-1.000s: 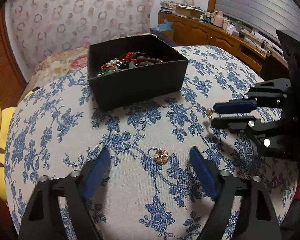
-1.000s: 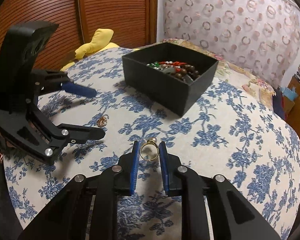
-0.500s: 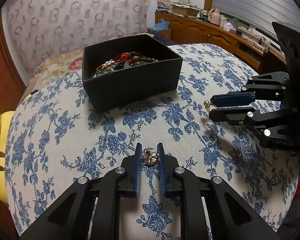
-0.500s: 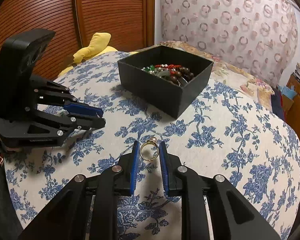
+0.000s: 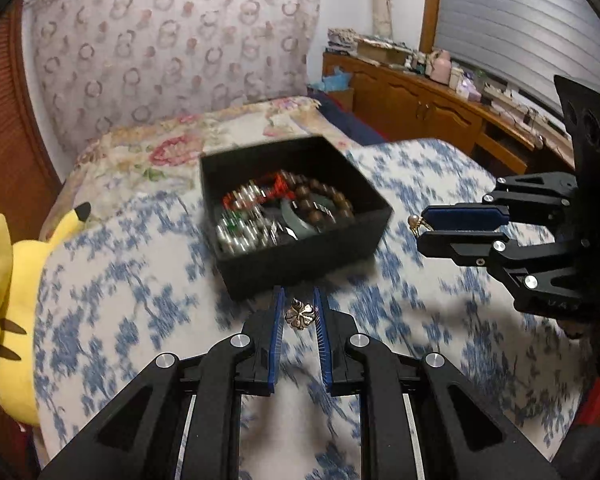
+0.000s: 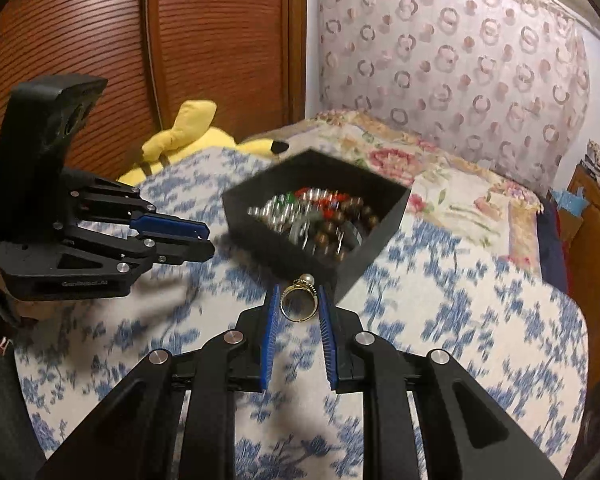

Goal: Organize jewelry
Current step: 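Lower the brooch and gold ring into the black box and open both tools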

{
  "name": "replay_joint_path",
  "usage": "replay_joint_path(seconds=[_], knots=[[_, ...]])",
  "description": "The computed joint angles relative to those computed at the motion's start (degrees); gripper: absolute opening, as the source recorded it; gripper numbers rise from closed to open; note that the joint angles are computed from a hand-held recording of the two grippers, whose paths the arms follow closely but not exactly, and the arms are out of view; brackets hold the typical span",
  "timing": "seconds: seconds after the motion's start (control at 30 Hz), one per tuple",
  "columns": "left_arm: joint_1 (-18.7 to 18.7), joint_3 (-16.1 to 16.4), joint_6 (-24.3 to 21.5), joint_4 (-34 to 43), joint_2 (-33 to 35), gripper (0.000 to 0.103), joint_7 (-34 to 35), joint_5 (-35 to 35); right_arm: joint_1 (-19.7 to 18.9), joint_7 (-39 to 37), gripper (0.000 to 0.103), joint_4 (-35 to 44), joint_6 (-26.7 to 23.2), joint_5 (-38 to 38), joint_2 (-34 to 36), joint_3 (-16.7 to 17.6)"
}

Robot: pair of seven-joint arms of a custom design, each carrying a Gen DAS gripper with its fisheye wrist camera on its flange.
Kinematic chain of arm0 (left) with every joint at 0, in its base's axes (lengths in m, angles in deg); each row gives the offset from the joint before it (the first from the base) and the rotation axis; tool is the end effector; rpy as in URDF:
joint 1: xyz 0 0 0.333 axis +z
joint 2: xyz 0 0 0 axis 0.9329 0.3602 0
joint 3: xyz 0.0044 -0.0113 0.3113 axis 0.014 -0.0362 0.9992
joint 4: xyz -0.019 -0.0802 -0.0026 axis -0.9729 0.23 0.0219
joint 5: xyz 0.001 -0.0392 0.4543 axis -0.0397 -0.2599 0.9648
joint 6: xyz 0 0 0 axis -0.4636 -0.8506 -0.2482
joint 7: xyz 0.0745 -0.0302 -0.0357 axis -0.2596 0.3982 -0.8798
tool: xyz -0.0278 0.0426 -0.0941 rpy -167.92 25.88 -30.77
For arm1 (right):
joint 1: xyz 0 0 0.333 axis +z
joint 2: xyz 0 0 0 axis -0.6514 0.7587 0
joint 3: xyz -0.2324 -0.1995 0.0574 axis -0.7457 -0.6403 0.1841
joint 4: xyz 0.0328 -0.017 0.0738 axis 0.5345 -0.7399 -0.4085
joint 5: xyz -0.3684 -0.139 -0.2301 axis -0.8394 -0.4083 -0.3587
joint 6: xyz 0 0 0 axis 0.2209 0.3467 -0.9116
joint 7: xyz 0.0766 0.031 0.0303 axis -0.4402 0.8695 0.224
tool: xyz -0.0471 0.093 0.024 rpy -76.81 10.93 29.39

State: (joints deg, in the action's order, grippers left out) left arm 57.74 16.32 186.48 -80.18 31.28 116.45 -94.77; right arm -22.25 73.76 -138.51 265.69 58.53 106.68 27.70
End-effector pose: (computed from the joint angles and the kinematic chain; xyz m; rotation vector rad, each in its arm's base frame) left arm 0.7099 -0.3302 0.3290 -1.1312 2.4288 -1.0062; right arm 0.6844 0.2942 0.3328 -1.9753 1.3145 -0.5997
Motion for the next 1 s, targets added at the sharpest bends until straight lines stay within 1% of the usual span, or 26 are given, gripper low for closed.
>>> replay_joint_path(seconds=[0.07,0.23,0.33,0.4,0.47,0.57,0.6,0.63,0.7,0.77,0.87,0.93,1.0], knots=[[-0.81,0.91,-0.27,2.49,1.21,0.014,-1.03,0.65,-0.26,-0.43,0.022,1.55,-0.08,-0.02,0.71,0.08],[-2.04,2.23,-1.5,8.8,4.62,0.014,-3.57,2.1,-3.15,-2.82,0.022,7.12,-0.9,1.6,4.16,2.8],[-3.39,3.54,-2.52,13.56,7.45,0.014,-5.74,3.64,-3.53,-3.48,0.022,9.78,-1.4,2.49,5.99,3.09],[-4.03,4.22,-3.63,16.74,9.42,0.014,-7.16,4.56,-4.43,-4.45,0.022,12.16,-2.34,3.31,7.59,4.02],[-4.77,5.07,-4.59,19.75,11.26,0.014,-8.7,5.64,-4.51,-4.98,0.022,13.82,-2.89,3.88,8.72,3.99],[-5.14,5.4,-5.24,22.42,13.0,0.015,-10.3,6.7,-4.91,-5.94,0.022,16.46,-3.99,4.86,10.5,4.4],[-5.29,5.57,-5.35,23.19,13.48,0.023,-10.85,7.03,-5.1,-6.33,0.022,17.33,-4.39,5.21,11.07,4.6],[-5.28,5.48,-4.78,22.81,13.36,0.035,-11.08,7.23,-5.37,-6.77,0.022,18.42,-4.88,5.65,11.81,4.93],[-5.18,5.38,-3.84,22.66,13.43,0.041,-11.39,7.56,-6.04,-7.81,0.022,19.73,-5.36,6.51,12.8,5.62],[-4.91,5.24,-3.82,22.9,13.63,0.046,-11.73,7.66,-6.54,-8.9,0.022,21.67,-6.18,7.48,14.13,6.39],[-5.06,5.86,-2.6,22.33,13.3,0.06,-12.77,8.13,-6.76,-10.25,0.022,24.06,-7.05,8.69,15.8,6.98],[-5.0,6.14,-1.26,21.38,12.73,0.072,-13.38,8.38,-6.63,-11.04,0.022,25.71,-7.78,9.39,16.86,7.17],[-5.24,6.77,-0.16,20.54,12.21,0.078,-14.33,8.74,-6.6,-11.97,0.022,26.97,-8.31,10.01,17.7,7.37]])
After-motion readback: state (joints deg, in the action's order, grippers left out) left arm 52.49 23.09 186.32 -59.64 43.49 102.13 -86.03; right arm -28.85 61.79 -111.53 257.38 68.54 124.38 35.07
